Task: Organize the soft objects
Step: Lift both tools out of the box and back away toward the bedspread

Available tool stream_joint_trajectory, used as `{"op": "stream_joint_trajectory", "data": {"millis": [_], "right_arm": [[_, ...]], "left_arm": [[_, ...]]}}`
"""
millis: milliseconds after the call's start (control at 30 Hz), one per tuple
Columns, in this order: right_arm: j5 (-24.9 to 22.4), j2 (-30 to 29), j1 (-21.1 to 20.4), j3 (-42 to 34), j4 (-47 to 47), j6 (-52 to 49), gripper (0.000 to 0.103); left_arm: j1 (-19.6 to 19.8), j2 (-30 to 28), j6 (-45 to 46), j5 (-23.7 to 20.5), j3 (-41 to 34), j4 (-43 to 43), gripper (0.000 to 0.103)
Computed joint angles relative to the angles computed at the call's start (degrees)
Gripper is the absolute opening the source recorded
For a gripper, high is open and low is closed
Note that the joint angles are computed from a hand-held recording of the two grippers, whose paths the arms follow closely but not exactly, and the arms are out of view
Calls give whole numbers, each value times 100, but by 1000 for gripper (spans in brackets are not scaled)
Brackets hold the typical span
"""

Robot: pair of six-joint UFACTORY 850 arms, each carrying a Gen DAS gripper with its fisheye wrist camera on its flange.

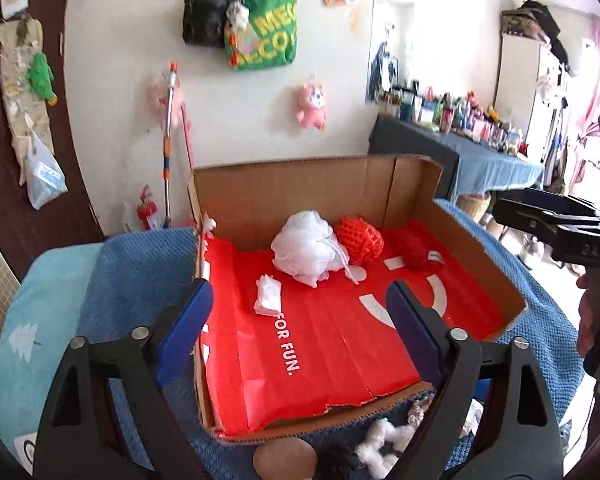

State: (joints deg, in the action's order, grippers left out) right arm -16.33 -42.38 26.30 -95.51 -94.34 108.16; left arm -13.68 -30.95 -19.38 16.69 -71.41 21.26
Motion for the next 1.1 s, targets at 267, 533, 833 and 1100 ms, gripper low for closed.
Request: {"op": "stream_joint_trajectory", "data": {"millis": [267,533,833,1100], "right_arm": [[-922,822,392,1455,-3140,3186,103],[-2046,1323,785,2591,-3916,4298,103],[-3050,1329,1153,3237,-3782,4618,103],[-3498,1141,1346,3469,-3592,4915,103]], "left_arm": [[-171,775,1129,1334,1332,-1187,96],[-363,1252,1701,2486,2353,-1976,101],[-593,1317,2027,3321,2949,-2630,101],[-723,1099,2004,3872,3241,-2824,101]]}}
